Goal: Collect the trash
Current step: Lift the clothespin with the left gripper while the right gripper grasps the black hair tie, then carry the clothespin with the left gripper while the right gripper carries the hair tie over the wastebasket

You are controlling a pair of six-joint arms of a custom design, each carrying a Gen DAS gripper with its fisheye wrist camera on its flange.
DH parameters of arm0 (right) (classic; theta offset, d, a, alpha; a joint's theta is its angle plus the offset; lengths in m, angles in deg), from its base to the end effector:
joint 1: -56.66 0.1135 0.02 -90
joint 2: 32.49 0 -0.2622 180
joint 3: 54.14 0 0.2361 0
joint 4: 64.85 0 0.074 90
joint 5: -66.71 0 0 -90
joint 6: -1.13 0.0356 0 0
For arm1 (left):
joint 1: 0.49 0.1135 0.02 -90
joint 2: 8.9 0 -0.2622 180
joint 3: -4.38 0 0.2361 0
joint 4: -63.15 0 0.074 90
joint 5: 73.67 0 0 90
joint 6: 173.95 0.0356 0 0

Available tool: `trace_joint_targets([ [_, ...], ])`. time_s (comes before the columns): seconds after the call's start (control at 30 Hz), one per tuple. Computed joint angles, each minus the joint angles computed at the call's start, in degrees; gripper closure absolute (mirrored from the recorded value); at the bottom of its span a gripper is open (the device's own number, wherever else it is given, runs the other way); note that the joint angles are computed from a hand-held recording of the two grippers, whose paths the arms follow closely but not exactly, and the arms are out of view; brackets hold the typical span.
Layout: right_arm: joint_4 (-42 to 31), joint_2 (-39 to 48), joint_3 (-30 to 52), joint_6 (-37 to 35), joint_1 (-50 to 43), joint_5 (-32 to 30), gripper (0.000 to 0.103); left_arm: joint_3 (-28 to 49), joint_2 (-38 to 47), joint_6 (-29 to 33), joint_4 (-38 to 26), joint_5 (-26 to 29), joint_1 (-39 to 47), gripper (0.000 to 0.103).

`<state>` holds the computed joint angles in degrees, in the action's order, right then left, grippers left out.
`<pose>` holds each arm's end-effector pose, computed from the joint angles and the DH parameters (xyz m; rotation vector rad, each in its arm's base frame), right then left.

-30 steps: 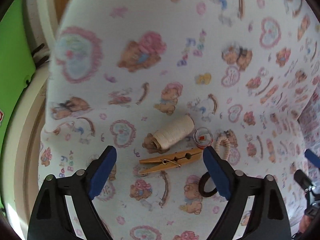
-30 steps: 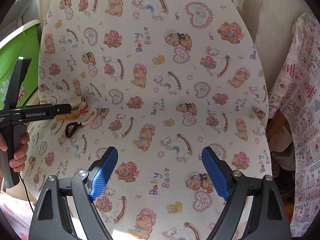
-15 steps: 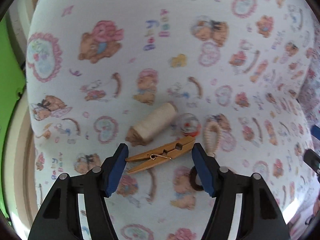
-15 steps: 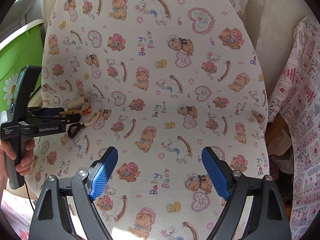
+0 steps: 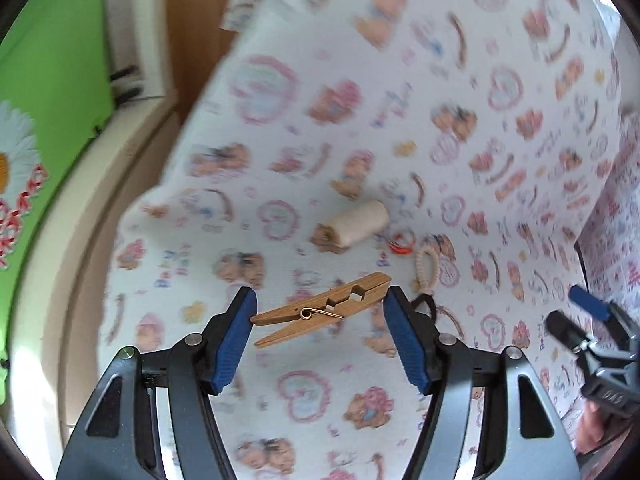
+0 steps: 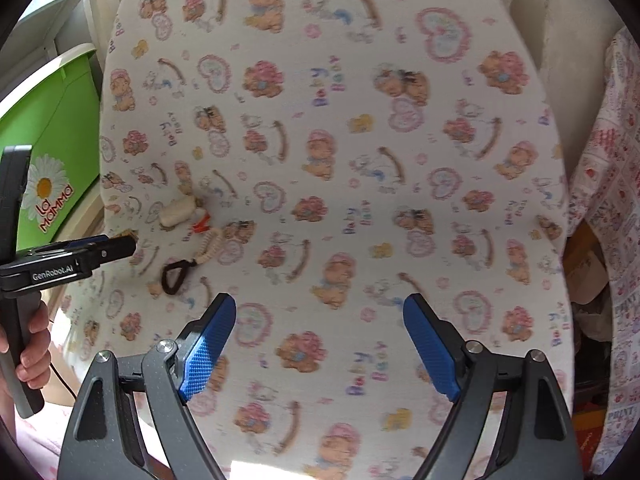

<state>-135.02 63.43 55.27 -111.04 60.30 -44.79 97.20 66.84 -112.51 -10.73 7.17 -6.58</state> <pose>0.3340 0.0343 0.3399 -0.6940 2.3956 0.3466 0.2401 -0.0199 0.3456 -0.5549 2.4820 -0.0313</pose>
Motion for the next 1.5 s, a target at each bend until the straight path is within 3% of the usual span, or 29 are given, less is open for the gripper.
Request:
trace_joint_targets([
  [0.07, -1.95, 0.92, 0.97, 0.77, 2.64, -0.62, 0.016, -0.76, -1.68, 1.25, -0.33, -1.19, 0.70, 0.039],
  [0.17, -1.12, 0.38, -0.27, 1.71, 6.63, -0.88, 0.025, -0.31, -2.22, 2.55, -1.26, -1.95, 2.83, 0.039],
  [0.3, 1.93, 0.07, -2.73, 3.42, 12.23, -0.25, 0.047, 0.06, -5.71, -0.77, -1.41, -6.17, 5.38, 0.039],
  [0.37, 4.32, -0.03, -4.22, 4.61, 14.51, 0.76, 0.048, 0.63, -5.64, 0.63, -1.70, -7.93, 4.28, 0.039],
  [0.43, 6.57, 0.23, -5.77, 5.77, 16.50, 2.55, 0.051, 0.50, -6.53, 1.79, -1.89, -3.98, 6.40, 0.039],
  [0.5, 7.71, 1.06, -6.53, 6.59, 17.95, 4.05, 0.069, 0.06, -7.41, 0.93, -1.90, -1.82, 8.19, 0.039],
  [0.57, 10.10, 0.92, -8.42, 7.83, 18.75, 5.60, 0.078, 0.29, -7.37, 1.23, -2.25, -4.51, 7.12, 0.039],
  [0.63, 11.87, 0.15, -10.54, 8.05, 18.76, 5.32, 0.096, 0.69, -6.98, 1.18, -2.80, -8.06, 5.04, 0.039],
  [0.83, 11.99, -2.93, -12.79, 6.52, 14.42, 0.55, 0.098, 0.94, -8.95, -1.41, -1.41, -1.21, 7.06, 0.039],
  [0.97, 9.61, -3.83, -11.42, 3.89, 10.40, -2.12, 0.098, 2.46, -8.70, -1.32, -3.23, -7.84, 2.37, 0.039],
  [1.1, 7.85, -5.31, -10.99, 0.81, 6.45, -3.52, 0.098, 2.70, -8.28, -2.99, -4.26, -6.58, 0.79, 0.039],
  [1.23, 4.76, -5.22, -9.62, -1.67, 2.37, -4.68, 0.098, 2.47, -7.99, -4.78, -5.80, -12.32, -5.12, 0.039],
  [1.4, 2.50, -7.40, -10.69, -5.76, -1.42, -6.19, 0.098, -0.25, -10.25, -13.35, -8.76, -17.23, -12.77, 0.039],
  [1.5, -4.08, -7.85, -8.77, -8.04, -5.04, -10.26, 0.098, -1.77, -10.66, -21.46, -12.71, -21.77, -21.23, 0.039],
])
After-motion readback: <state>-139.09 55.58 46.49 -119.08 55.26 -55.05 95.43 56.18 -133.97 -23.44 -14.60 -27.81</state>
